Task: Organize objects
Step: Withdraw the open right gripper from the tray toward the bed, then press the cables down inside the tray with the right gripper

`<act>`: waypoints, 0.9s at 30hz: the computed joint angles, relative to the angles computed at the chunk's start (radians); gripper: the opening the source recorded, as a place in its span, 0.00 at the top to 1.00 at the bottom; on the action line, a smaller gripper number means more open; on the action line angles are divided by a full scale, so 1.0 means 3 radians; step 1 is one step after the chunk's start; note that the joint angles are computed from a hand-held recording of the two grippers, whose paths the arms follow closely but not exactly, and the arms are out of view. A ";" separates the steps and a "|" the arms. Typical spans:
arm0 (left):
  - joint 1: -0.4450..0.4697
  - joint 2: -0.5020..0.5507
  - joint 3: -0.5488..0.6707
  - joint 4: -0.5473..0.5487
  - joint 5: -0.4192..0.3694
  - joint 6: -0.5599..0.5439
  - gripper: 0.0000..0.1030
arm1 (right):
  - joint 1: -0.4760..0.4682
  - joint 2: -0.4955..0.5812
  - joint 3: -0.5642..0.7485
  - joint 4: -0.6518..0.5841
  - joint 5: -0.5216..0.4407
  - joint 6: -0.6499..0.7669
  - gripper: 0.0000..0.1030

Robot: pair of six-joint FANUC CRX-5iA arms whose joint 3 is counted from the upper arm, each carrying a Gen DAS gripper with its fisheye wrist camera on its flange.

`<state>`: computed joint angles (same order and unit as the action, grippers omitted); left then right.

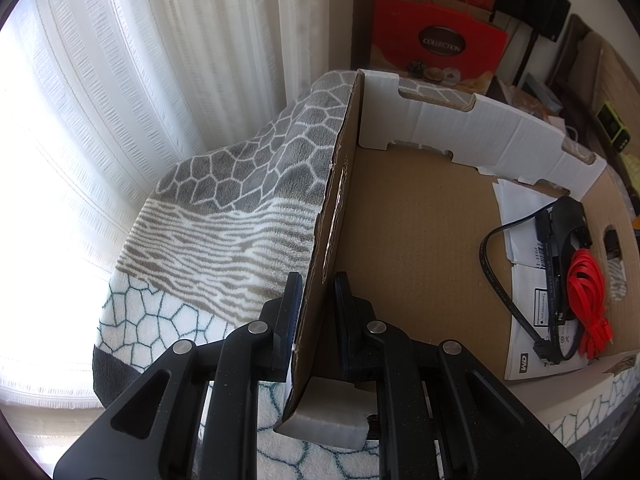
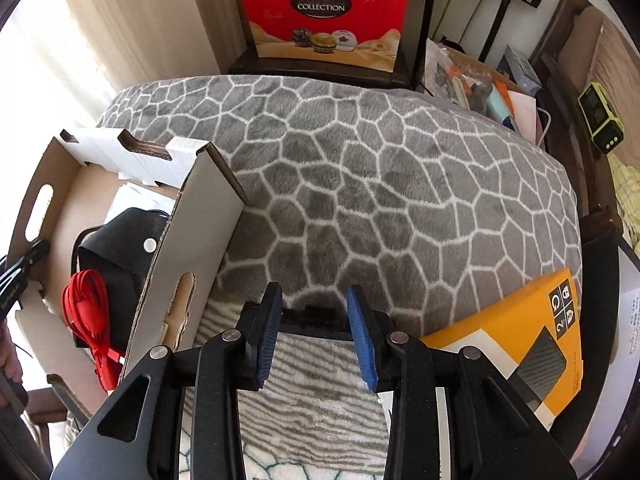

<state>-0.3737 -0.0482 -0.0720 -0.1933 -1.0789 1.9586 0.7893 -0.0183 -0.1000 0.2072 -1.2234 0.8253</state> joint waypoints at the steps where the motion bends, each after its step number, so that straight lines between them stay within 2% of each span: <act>1: 0.0002 0.0001 0.0002 0.0000 0.0000 -0.0002 0.87 | 0.0002 0.0008 -0.0005 0.0003 0.0002 -0.0004 0.69; 10: 0.0003 0.0001 0.0001 0.0001 0.0000 -0.0003 0.87 | 0.0032 0.0028 -0.0072 0.0080 0.0024 -0.0047 0.86; 22: 0.0005 0.0001 0.0000 0.0003 -0.0001 -0.0005 0.87 | 0.0011 -0.0200 -0.0091 0.0124 0.0163 -0.0140 0.86; 27: 0.0005 0.0000 -0.0001 0.0003 0.0000 -0.0003 0.87 | 0.0114 -0.0301 -0.0021 0.0202 0.0189 -0.0122 0.86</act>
<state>-0.3723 -0.0481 -0.0722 -0.1924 -1.0789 1.9578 0.8234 -0.1086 -0.1063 0.2679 -1.1666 0.7887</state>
